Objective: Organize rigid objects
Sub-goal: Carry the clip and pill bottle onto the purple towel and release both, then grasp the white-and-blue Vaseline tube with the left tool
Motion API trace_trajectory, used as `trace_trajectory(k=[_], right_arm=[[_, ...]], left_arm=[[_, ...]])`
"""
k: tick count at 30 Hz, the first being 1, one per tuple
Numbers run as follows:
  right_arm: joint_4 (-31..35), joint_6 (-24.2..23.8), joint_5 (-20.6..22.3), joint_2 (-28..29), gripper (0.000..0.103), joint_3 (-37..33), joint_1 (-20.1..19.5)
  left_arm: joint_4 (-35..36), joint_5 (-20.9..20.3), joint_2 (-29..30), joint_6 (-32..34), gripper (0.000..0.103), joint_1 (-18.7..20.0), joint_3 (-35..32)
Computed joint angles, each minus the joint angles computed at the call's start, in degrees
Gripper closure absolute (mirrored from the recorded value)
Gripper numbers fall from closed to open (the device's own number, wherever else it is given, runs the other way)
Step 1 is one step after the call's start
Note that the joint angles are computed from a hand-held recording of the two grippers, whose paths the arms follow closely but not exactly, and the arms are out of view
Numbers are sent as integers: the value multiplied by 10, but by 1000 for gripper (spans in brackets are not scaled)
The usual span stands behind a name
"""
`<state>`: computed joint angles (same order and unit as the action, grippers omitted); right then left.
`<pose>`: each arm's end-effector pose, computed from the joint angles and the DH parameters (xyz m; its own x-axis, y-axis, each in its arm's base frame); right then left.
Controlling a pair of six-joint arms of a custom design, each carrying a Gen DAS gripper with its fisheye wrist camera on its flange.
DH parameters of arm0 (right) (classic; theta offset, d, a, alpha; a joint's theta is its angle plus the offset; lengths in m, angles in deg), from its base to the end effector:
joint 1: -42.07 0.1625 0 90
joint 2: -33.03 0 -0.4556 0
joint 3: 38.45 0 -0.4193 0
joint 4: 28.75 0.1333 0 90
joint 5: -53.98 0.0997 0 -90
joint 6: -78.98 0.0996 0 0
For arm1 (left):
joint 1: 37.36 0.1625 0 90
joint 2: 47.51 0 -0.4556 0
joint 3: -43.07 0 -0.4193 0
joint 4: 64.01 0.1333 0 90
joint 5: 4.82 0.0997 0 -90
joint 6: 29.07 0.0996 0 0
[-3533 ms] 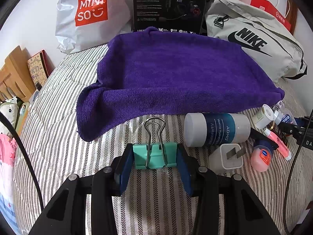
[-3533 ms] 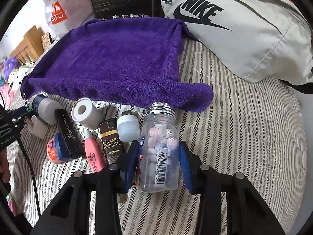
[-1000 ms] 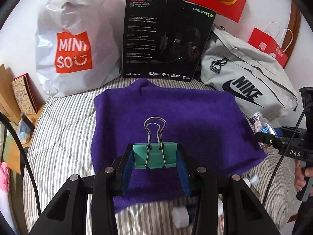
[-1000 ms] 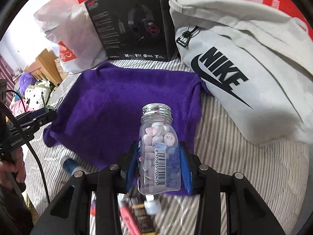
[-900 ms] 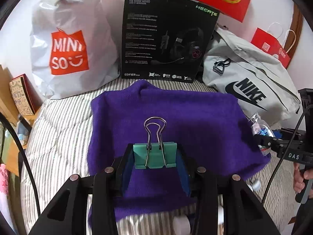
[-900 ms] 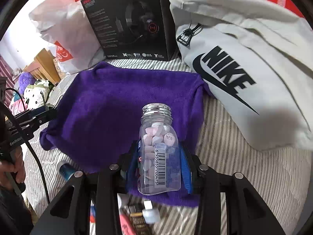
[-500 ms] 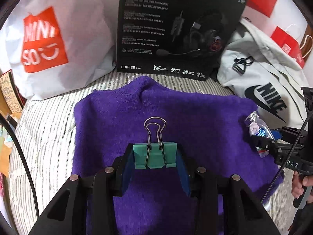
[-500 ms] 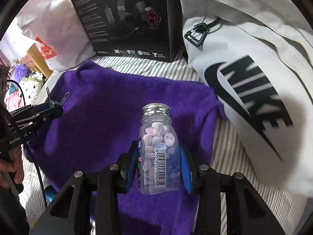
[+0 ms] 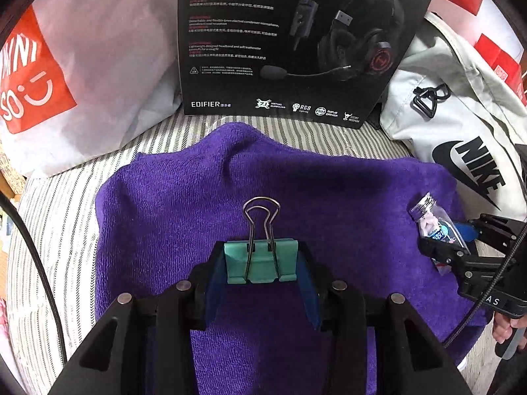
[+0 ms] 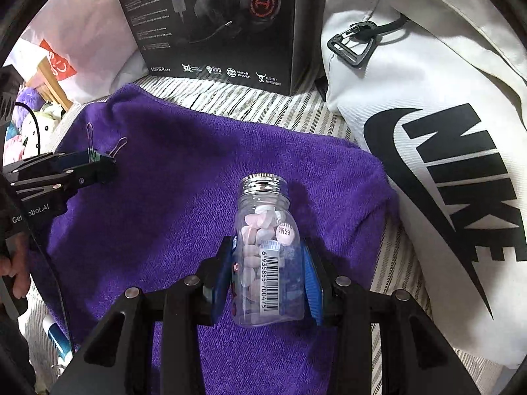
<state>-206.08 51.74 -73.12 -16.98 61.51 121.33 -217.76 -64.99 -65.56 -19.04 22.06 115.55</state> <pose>-0.0567 -0.6916 0.1880 -0.7038 0.0947 0.7040 -0.1958 0.9268 -0.3204 -0.2442 -0.7727 -0.1065 -0.6884 0.5143 -0.5116 0.6316 0.7718 -0.0740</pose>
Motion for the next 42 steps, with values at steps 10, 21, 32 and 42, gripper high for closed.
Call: trace_trajectory(k=[10, 21, 32, 42], right_arm=[[8, -17, 16, -7, 45, 12, -1], [-39, 57, 54, -104, 44, 130, 6], [-119, 84, 34, -191, 38, 264, 24], [-159, 108, 57, -231, 38, 359, 7]], left_arm=[[-2, 6, -3, 19, 45, -4, 14], [-34, -9, -88, -25, 43, -18, 137], [-120, -12, -178, -84, 24, -73, 335], [-116, 49, -136, -88, 23, -89, 337]])
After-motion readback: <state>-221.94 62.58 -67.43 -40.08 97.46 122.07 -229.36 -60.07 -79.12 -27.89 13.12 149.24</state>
